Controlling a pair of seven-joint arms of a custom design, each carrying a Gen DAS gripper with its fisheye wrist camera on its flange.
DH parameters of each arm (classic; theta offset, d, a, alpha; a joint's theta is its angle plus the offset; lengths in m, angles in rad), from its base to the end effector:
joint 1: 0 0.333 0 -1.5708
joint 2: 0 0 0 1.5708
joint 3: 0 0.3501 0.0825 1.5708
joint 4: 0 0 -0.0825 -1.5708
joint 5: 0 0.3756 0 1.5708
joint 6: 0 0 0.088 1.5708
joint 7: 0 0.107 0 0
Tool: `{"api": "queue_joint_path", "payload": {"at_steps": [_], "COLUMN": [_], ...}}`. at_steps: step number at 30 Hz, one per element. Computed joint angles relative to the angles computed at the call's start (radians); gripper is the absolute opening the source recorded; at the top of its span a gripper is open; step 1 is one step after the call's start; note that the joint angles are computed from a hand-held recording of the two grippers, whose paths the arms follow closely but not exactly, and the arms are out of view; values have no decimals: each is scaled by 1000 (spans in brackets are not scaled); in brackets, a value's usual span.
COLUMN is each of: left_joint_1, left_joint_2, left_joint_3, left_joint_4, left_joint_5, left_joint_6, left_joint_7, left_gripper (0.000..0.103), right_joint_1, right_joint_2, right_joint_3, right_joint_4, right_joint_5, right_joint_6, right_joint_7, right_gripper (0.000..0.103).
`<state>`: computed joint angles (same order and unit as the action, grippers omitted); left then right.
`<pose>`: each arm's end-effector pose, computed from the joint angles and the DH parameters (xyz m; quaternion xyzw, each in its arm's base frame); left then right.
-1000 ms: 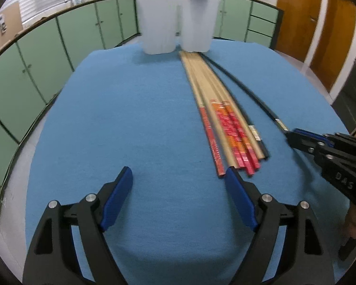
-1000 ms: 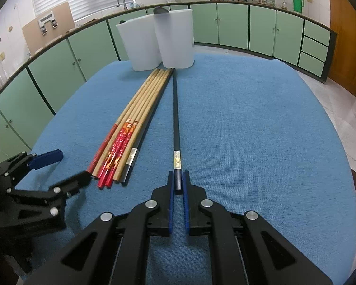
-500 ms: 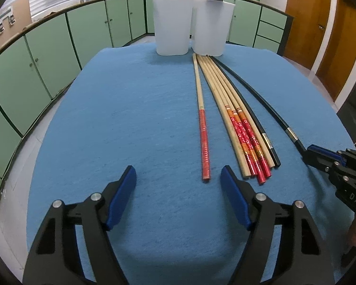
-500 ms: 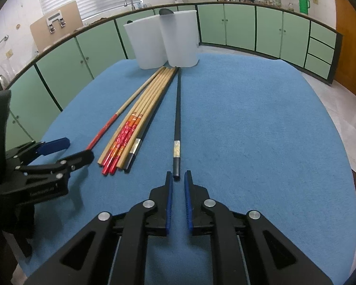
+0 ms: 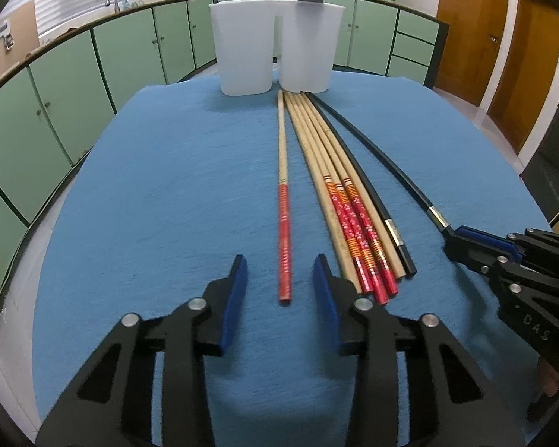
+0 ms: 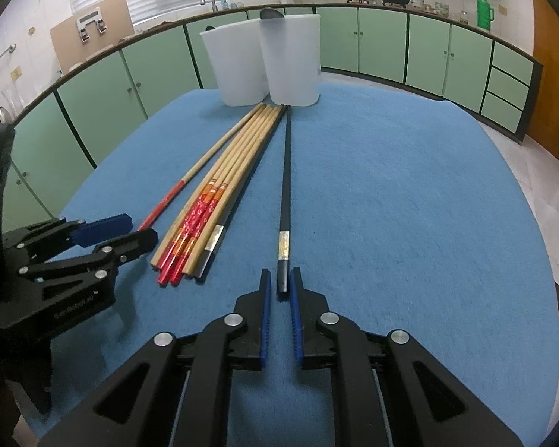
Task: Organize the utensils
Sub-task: 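Separate and grasp a red-patterned chopstick with the left tool while the right tool holds the black one, then lift both chopsticks and insert them into the white utensil holder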
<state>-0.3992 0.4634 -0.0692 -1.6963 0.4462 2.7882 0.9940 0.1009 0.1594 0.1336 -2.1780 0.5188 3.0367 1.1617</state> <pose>0.6374 -0.3352 0.4320 -0.5816 0.7443 -0.2615 0.1986 0.5871 0.0982 0.4320 -0.7058 0.6152 -0.1739 0.3053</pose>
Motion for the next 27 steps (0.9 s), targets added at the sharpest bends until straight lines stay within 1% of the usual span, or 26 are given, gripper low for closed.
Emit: {"api": "queue_joint_path", "payload": {"at_steps": [1, 2, 4, 5, 7, 9, 12, 15, 19, 24, 27], "left_joint_1": [4, 12, 20, 25, 38, 40, 29, 23, 19, 24, 49], "left_joint_2": [2, 2, 0, -1, -6, -18, -53, -104, -166, -203, -199], "left_joint_3": [-6, -14, -23, -27, -41, -42, -22, -9, 10, 24, 6], "left_joint_4": [0, -2, -9, -12, -18, -27, -51, -79, -98, -79, -47], "left_joint_5": [-6, -16, -37, -48, -78, -95, -80, -50, 16, 103, 97], "left_joint_6": [7, 12, 25, 30, 34, 32, 46, 63, 102, 143, 165], "left_joint_7": [7, 16, 25, 33, 51, 59, 47, 35, -8, -66, -51], "left_gripper": [27, 24, 9, 5, 5, 5, 5, 5, 5, 5, 5], "right_joint_1": [5, 9, 9, 10, 8, 1, -4, 10, 37, 70, 76], "right_joint_2": [2, 2, -2, -4, -13, -28, -64, -102, -141, -170, -171], "right_joint_3": [-5, -9, -6, -9, -7, -1, 5, -13, -41, -93, -115], "right_joint_4": [2, 2, -4, -6, -14, -22, -35, -37, -9, 40, 90], "right_joint_5": [-11, -21, -23, -27, -22, -5, 48, 96, 224, 253, 273], "right_joint_6": [0, 0, 5, 5, 10, 10, 10, 17, 19, 0, -43], "right_joint_7": [10, 18, 25, 33, 40, 23, -38, -90, -205, -247, -262], "right_gripper": [8, 8, 7, 7, 7, 7, 7, 7, 7, 6, 6]}}
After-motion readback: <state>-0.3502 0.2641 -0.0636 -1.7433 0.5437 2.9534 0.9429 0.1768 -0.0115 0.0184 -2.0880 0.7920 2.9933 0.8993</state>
